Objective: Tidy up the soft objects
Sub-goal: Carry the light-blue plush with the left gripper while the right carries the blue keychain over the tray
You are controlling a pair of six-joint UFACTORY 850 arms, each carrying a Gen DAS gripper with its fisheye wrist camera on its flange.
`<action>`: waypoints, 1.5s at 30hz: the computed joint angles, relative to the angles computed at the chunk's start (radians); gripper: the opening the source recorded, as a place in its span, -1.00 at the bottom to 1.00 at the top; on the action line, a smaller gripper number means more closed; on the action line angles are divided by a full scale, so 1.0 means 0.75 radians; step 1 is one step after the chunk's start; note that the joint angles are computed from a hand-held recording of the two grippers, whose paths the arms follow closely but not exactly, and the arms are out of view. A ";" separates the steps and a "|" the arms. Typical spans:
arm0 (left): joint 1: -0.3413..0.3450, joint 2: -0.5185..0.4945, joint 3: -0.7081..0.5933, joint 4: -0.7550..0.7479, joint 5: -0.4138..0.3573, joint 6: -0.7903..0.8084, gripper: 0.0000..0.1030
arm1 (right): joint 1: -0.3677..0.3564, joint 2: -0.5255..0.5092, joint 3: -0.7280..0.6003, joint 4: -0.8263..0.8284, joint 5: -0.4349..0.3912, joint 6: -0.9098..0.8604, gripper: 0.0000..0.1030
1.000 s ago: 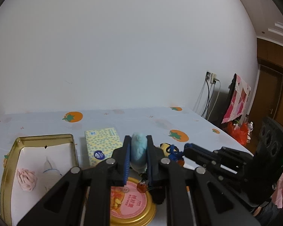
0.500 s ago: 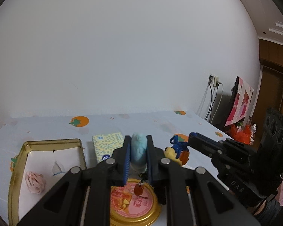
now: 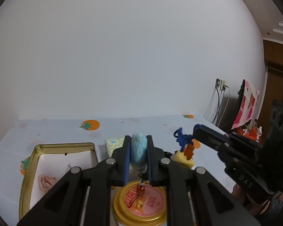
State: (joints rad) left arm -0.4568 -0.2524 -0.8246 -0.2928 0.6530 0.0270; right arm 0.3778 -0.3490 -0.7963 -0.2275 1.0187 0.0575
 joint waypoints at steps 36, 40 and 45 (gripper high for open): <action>0.094 0.056 0.042 -0.204 -0.035 0.202 -0.76 | 0.019 -0.111 -0.221 -0.144 -0.138 0.148 -0.93; 0.109 0.061 0.050 -0.225 -0.038 0.223 -0.76 | 0.040 -0.134 -0.265 -0.140 -0.177 0.139 -0.93; 0.131 0.069 0.064 -0.243 -0.034 0.234 -0.76 | 0.049 -0.154 -0.302 -0.160 -0.204 0.153 -0.93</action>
State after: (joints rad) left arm -0.3588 -0.2010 -0.7768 -0.4751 0.6277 0.2026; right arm 0.4144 -0.4646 -1.0228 -0.3477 0.8655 0.1723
